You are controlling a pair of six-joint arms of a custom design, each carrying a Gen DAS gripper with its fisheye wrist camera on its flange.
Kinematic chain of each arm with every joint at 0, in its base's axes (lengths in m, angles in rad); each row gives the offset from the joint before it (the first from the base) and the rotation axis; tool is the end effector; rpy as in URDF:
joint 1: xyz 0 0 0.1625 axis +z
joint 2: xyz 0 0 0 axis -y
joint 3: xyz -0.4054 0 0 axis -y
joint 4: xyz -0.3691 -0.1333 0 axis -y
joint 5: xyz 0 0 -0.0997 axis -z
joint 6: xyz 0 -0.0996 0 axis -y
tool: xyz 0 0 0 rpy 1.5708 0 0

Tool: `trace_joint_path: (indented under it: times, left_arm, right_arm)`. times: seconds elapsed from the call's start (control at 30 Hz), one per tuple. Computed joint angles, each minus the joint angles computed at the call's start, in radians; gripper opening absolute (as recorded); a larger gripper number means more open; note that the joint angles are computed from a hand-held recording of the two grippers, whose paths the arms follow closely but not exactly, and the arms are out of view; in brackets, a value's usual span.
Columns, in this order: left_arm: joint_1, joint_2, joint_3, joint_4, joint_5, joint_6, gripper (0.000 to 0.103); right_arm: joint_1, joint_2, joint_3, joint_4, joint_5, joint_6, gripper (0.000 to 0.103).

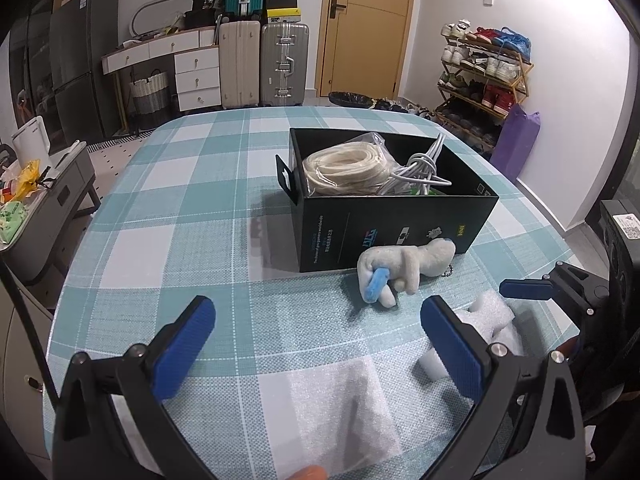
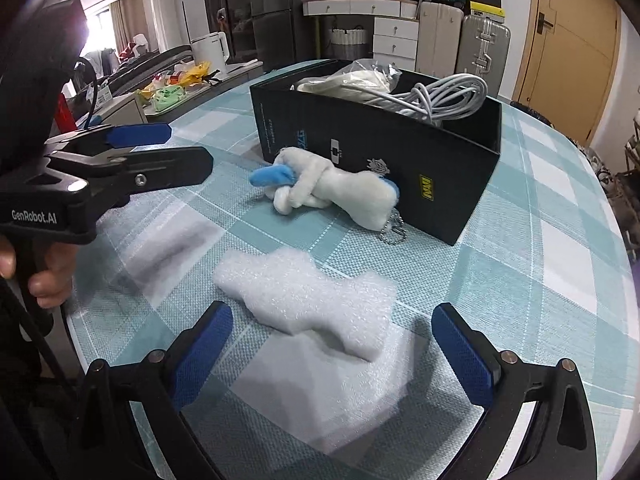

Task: Organize soft objects
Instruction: 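Move the left tool to the white plush toy while the right tool reaches the white foam piece, then grasp the white foam piece with the right tool while the left tool grasps the plush toy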

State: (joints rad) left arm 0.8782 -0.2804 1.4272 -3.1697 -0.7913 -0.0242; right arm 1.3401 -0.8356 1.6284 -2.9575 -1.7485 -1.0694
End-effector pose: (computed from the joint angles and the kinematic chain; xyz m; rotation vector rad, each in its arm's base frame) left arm -0.2663 -0.6393 -0.0819 0.5789 2.3654 -0.8715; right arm -0.0402 -0.6772 0.1748 0.9944 -2.4049 0.4934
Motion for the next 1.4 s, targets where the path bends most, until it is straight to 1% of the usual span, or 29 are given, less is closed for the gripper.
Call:
trace_joint_path:
  times: [0.03,0.07,0.1,0.13,0.2,0.3,0.47,0.6,0.73,0.8,0.9,0.97,1.03,1.07,1.13,1.3,1.37,1.4]
  left_arm:
    - [0.0,0.002,-0.003,0.004,0.001,-0.003,0.103]
    - [0.001,0.001,-0.003,0.006,0.002,-0.004,0.103]
    - [0.002,0.002,-0.005,0.01,0.002,-0.006,0.103]
    - [0.002,0.003,-0.007,0.013,0.002,-0.007,0.103]
    - [0.001,0.006,-0.011,0.021,0.004,-0.009,0.103]
    - [0.002,0.01,-0.02,0.037,0.004,-0.018,0.103]
    - [0.003,0.02,-0.045,0.076,0.004,-0.032,0.103]
    - [0.002,0.045,-0.087,0.116,0.011,-0.032,0.103]
    - [0.0,0.077,-0.136,0.132,0.022,-0.03,0.103]
    - [0.003,0.087,-0.161,0.159,0.005,-0.021,0.103]
    - [0.009,0.099,-0.198,0.206,-0.008,-0.032,0.101]
    - [0.012,0.107,-0.218,0.228,-0.018,-0.038,0.098]
    - [0.014,0.115,-0.239,0.257,-0.022,-0.039,0.092]
    - [0.015,0.119,-0.247,0.274,-0.024,-0.041,0.091]
    - [0.016,0.123,-0.258,0.301,-0.029,-0.043,0.086]
    - [0.015,0.141,-0.289,0.336,-0.045,-0.048,0.085]
    - [0.015,0.145,-0.298,0.343,-0.05,-0.044,0.081]
    - [0.016,0.147,-0.304,0.349,-0.054,-0.043,0.076]
  right_arm:
    - [0.0,-0.002,0.004,-0.002,0.006,-0.004,0.101]
    - [-0.001,-0.001,0.005,-0.007,0.009,-0.007,0.096]
    - [0.0,-0.001,0.007,-0.01,0.01,-0.009,0.084]
    - [0.0,0.0,0.001,-0.004,0.01,-0.009,0.079]
    - [-0.001,0.003,-0.001,-0.011,0.016,-0.008,0.074]
    - [-0.008,-0.005,0.006,-0.014,0.036,-0.017,0.073]
    - [-0.03,-0.038,0.024,-0.028,0.097,-0.037,0.073]
    - [-0.052,-0.063,0.029,-0.042,0.148,-0.023,0.073]
    - [-0.069,-0.077,0.021,-0.056,0.165,-0.001,0.073]
    - [-0.079,-0.086,0.017,-0.048,0.184,0.008,0.073]
    - [-0.088,-0.09,0.009,-0.043,0.191,0.02,0.073]
    - [-0.091,-0.093,0.003,-0.037,0.196,0.029,0.073]
    - [-0.095,-0.094,-0.002,-0.031,0.199,0.031,0.073]
    - [-0.096,-0.093,-0.003,-0.033,0.2,0.033,0.073]
    - [-0.098,-0.095,-0.004,-0.025,0.203,0.038,0.073]
    - [-0.102,-0.096,-0.009,-0.009,0.21,0.04,0.073]
    - [-0.103,-0.095,-0.008,-0.011,0.211,0.041,0.073]
    - [-0.102,-0.095,-0.009,-0.01,0.211,0.041,0.073]
